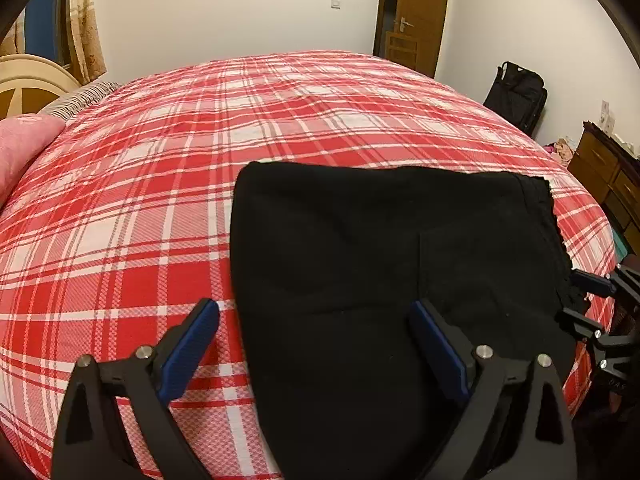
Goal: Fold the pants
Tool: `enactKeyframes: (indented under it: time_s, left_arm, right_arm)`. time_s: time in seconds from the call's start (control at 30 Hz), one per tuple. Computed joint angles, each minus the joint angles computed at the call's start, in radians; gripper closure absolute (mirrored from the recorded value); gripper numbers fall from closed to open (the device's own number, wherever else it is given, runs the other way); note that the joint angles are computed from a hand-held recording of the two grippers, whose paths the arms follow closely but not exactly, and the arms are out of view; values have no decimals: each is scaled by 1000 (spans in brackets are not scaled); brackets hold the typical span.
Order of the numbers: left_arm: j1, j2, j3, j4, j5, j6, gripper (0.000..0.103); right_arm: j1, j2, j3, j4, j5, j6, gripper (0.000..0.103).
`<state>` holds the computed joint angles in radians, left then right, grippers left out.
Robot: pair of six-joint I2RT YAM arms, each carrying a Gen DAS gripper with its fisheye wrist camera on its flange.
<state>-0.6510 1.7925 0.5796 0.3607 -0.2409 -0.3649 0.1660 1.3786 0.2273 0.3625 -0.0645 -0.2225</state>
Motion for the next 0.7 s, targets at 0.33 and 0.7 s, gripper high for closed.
enactKeyframes:
  time_s: [0.33, 0.7]
  left_arm:
    - [-14, -78, -59, 5, -9, 2, 3]
    - [-74, -37, -55, 20, -13, -17, 2]
  right_arm:
    - [21, -149, 85, -228, 5, 36, 45]
    - [-71, 198, 319, -224, -120, 99, 45]
